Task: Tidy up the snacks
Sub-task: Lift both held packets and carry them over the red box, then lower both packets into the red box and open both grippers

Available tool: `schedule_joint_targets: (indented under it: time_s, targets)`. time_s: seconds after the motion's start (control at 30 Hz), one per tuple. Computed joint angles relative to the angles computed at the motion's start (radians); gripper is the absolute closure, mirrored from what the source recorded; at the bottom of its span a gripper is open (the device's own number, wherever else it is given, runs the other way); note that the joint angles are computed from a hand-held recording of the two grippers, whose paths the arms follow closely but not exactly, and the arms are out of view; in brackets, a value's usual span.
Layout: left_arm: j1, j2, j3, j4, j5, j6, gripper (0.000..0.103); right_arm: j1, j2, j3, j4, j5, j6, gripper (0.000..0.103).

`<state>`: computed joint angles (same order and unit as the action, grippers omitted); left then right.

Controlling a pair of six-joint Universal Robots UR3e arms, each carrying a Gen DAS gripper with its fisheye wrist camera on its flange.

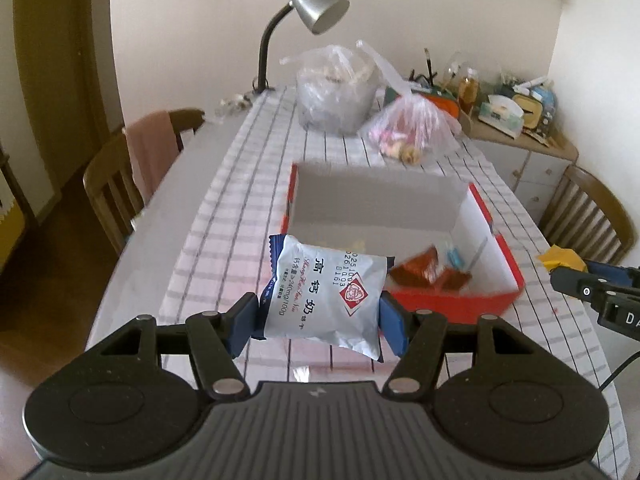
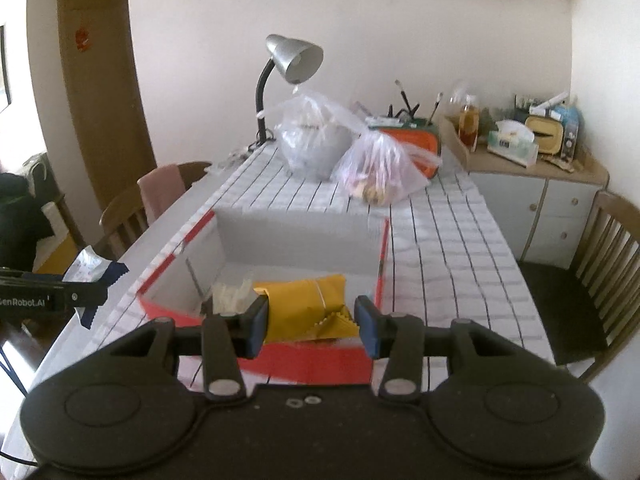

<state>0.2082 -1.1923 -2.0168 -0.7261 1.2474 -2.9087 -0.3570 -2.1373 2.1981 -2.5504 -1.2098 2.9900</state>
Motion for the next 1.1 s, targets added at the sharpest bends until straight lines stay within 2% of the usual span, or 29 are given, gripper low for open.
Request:
schedule_joint_targets:
  time_s: [0.13, 0.33, 0.47, 0.73, 1.1]
  targets:
    - [-0.064, -0.122, 0.099, 0.064, 0.061, -0.055, 0.039, 0.065, 0.146, -0.066, -0.096, -0.071, 0.029, 0.059]
    - [-0.128, -0.275, 0.206, 0.131, 0.128, -0.096, 0.039, 0.111, 0.317, -0.130, -0.194, -0.110, 0.050, 0.059]
    - [-0.174, -0.396, 0.298, 0.133, 0.168, -0.130, 0.039, 0.131, 0.419, -0.164, -0.234, -0.123, 0.059, 0.059]
    - [-0.227, -0.587, 0.443, 0.142, 0.207, -0.137, 0.039, 0.171, 0.600, -0.228, -0.284, -0.174, 0.057, 0.059]
    - [-0.267, -0.744, 0.515, 0.149, 0.243, -0.112, 0.039, 0.228, 0.760, -0.295, -0.310, -0.255, 0.063, 0.059]
